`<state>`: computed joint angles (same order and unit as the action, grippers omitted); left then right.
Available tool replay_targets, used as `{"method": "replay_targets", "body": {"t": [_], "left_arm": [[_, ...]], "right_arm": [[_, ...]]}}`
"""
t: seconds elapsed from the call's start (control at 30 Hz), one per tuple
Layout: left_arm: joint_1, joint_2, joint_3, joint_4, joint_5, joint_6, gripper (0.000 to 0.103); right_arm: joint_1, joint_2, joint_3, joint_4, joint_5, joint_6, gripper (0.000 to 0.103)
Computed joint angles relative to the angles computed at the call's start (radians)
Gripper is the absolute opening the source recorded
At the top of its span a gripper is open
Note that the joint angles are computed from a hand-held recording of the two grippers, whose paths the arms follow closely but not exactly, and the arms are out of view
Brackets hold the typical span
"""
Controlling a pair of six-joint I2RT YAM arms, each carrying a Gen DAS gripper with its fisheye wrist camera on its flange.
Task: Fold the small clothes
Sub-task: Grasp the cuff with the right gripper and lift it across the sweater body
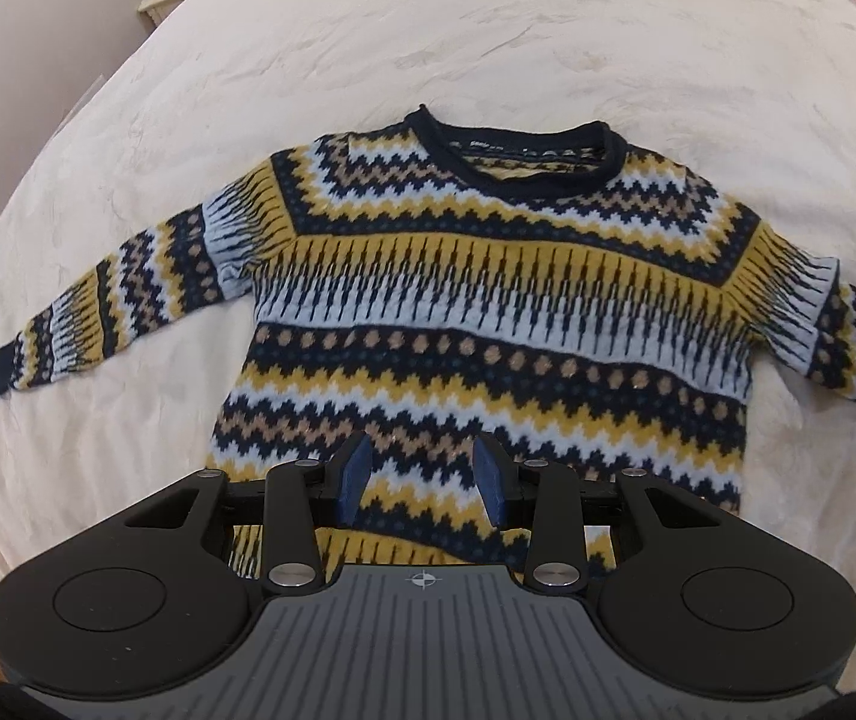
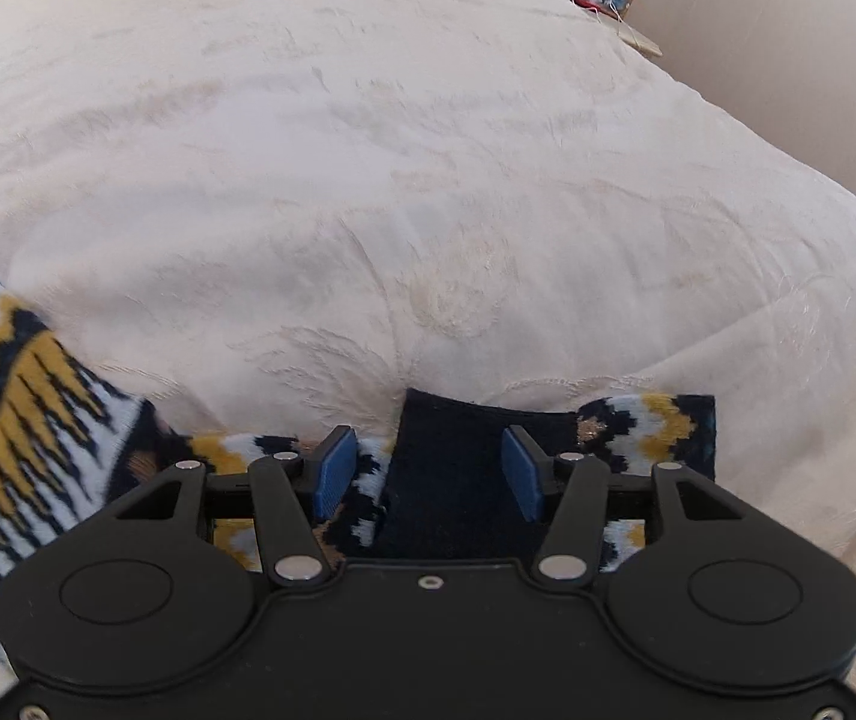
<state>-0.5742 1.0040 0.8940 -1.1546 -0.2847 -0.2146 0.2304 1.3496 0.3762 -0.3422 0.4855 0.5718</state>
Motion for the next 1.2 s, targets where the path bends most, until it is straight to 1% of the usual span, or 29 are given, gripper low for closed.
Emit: {"method": "replay_targets", "body": {"t": [0.03, 0.07, 0.1, 0.13, 0.17, 0.2, 0.23, 0.3, 0.4, 0.53, 0.63, 0.67, 0.73, 0.8, 0.9, 0.93, 1.0, 1.07, 1.13, 1.2], "left_arm": [[-0.011, 0.010, 0.006, 0.002, -0.006, -0.005, 0.037], [-0.020, 0.019, 0.010, 0.004, -0.010, -0.008, 0.037], [-0.030, 0.027, 0.013, 0.007, -0.013, -0.012, 0.037], [-0.036, 0.033, 0.015, 0.012, -0.013, -0.013, 0.037], [-0.040, 0.037, 0.016, 0.014, -0.010, -0.014, 0.037], [-0.043, 0.042, 0.017, 0.017, -0.006, -0.014, 0.037], [-0.044, 0.045, 0.018, 0.020, -0.002, -0.013, 0.037], [-0.041, 0.046, 0.017, 0.028, 0.009, -0.005, 0.037], [-0.022, 0.038, 0.013, 0.039, 0.029, 0.012, 0.037], [0.045, 0.003, -0.003, 0.057, 0.071, 0.071, 0.037], [0.125, -0.028, -0.021, 0.071, 0.117, 0.140, 0.037], [0.163, -0.041, -0.029, 0.078, 0.140, 0.174, 0.037], [0.251, -0.062, -0.043, 0.095, 0.193, 0.249, 0.037], [0.352, -0.077, -0.056, 0.114, 0.253, 0.345, 0.037], [0.536, -0.078, -0.063, 0.144, 0.357, 0.521, 0.037], [0.600, -0.067, -0.059, 0.151, 0.390, 0.583, 0.037], [0.728, -0.037, -0.042, 0.163, 0.454, 0.700, 0.037], [0.855, 0.002, -0.022, 0.187, 0.516, 0.815, 0.037], [0.954, 0.052, 0.004, 0.212, 0.559, 0.904, 0.037], [1.044, 0.122, 0.041, 0.230, 0.597, 0.978, 0.037]], "right_arm": [[-0.006, -0.007, -0.007, 0.004, 0.001, -0.010, 0.055], [-0.019, -0.030, -0.021, 0.013, -0.011, -0.030, 0.052], [-0.042, -0.068, -0.036, 0.013, -0.031, -0.053, 0.042], [-0.084, -0.136, -0.059, 0.014, -0.082, -0.092, 0.020], [-0.119, -0.224, -0.078, -0.014, -0.141, -0.114, 0.008], [-0.172, -0.292, -0.088, -0.040, -0.197, -0.143, 0.005], [-0.209, -0.360, -0.089, -0.085, -0.223, -0.160, 0.006], [-0.248, -0.479, -0.086, -0.176, -0.235, -0.186, 0.006], [-0.359, -0.635, -0.055, -0.316, -0.277, -0.248, 0.006], [-0.528, -0.740, 0.022, -0.454, -0.340, -0.334, 0.006], [-0.608, -0.776, 0.093, -0.527, -0.384, -0.357, 0.006], [-0.598, -0.785, 0.129, -0.564, -0.381, -0.338, 0.006], [-0.513, -0.786, 0.190, -0.614, -0.337, -0.261, 0.006], [-0.362, -0.766, 0.271, -0.669, -0.258, -0.139, 0.006], [-0.069, -0.682, 0.415, -0.745, -0.109, 0.106, 0.006], [0.043, -0.633, 0.471, -0.768, -0.052, 0.201, 0.006], [0.214, -0.535, 0.571, -0.790, 0.021, 0.351, 0.007], [0.346, -0.419, 0.673, -0.769, 0.069, 0.447, 0.007], [0.435, -0.302, 0.760, -0.723, 0.093, 0.487, 0.007], [0.505, -0.178, 0.834, -0.633, 0.096, 0.505, 0.007]]}}
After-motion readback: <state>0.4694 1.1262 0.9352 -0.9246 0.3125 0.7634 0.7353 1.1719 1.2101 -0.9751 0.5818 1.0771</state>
